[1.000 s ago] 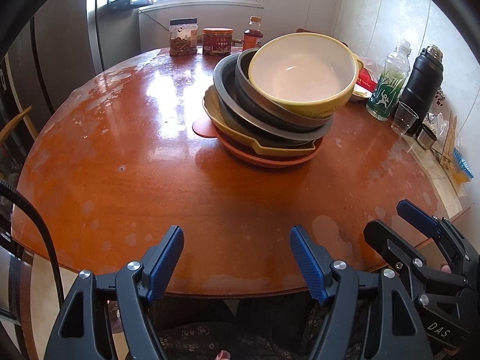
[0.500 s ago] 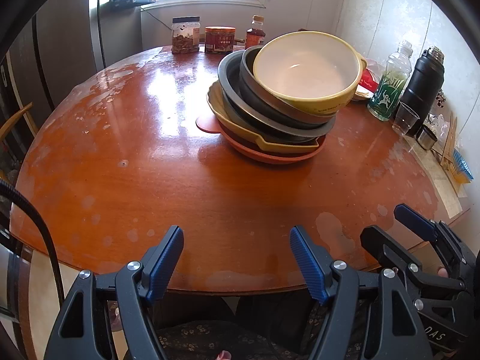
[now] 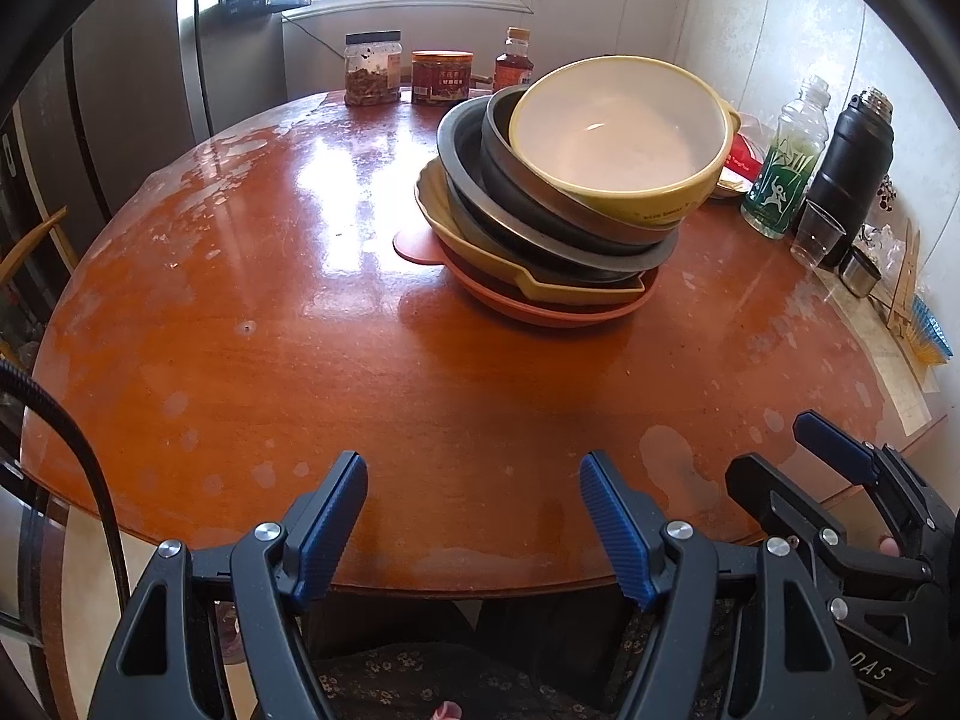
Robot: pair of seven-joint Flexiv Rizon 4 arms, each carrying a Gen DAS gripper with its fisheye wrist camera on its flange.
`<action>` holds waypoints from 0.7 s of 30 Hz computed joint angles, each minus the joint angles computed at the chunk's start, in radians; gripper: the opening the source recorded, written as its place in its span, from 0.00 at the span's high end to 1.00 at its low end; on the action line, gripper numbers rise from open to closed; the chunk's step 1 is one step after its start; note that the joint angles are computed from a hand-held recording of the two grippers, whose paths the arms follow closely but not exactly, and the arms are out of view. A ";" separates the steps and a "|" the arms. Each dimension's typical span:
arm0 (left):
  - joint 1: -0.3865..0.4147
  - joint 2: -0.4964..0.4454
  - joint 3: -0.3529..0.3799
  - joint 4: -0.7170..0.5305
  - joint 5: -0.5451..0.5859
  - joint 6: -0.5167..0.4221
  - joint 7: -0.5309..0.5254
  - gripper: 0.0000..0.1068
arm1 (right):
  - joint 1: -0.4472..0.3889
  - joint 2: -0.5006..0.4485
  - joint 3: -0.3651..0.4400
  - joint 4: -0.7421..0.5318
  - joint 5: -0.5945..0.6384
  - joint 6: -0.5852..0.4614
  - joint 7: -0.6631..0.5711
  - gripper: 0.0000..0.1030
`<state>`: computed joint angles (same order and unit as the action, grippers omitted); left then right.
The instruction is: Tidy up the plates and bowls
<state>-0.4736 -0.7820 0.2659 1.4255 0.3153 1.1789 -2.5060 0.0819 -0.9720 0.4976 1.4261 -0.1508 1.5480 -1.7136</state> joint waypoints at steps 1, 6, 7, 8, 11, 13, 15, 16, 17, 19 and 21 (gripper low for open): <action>0.000 0.000 -0.001 -0.001 0.000 -0.001 0.000 0.32 | 0.000 0.000 0.000 0.000 0.001 0.002 -0.001 0.22; 0.003 0.000 -0.005 0.000 0.000 -0.005 0.007 0.32 | 0.001 0.001 -0.004 0.000 0.004 0.003 0.004 0.22; 0.002 0.000 -0.005 -0.001 0.001 -0.006 0.007 0.32 | 0.000 0.000 -0.002 0.001 0.003 0.004 0.003 0.22; 0.001 0.000 -0.005 -0.001 0.001 -0.006 0.006 0.32 | -0.001 0.000 -0.002 0.001 0.003 0.004 0.003 0.22; 0.002 0.000 -0.006 -0.001 0.000 -0.007 0.008 0.32 | 0.000 -0.001 -0.002 -0.001 0.001 0.001 0.003 0.22; 0.002 0.001 -0.006 -0.001 0.001 -0.009 0.008 0.32 | 0.001 0.000 -0.004 -0.001 0.002 0.001 0.004 0.22; 0.001 0.001 -0.005 -0.001 0.003 -0.009 0.006 0.32 | 0.002 0.001 -0.006 0.000 0.003 0.001 0.005 0.22; 0.000 0.002 -0.004 -0.001 0.004 -0.009 0.005 0.32 | 0.001 0.000 -0.006 -0.001 0.003 0.001 0.005 0.22; 0.001 0.001 -0.005 -0.002 0.004 -0.009 0.005 0.32 | 0.001 0.000 -0.006 0.000 0.003 0.002 0.005 0.22; 0.001 0.000 -0.005 -0.004 0.004 -0.012 0.006 0.32 | 0.002 0.001 -0.008 0.001 0.003 0.002 0.006 0.22; 0.000 0.001 -0.005 -0.004 0.005 -0.013 0.005 0.32 | 0.000 0.001 -0.005 0.002 0.003 0.004 0.005 0.22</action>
<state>-0.4731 -0.7815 0.2606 1.4211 0.3203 1.1657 -2.5007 0.0818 -0.9712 0.4923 1.4284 -0.1478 1.5517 -1.7084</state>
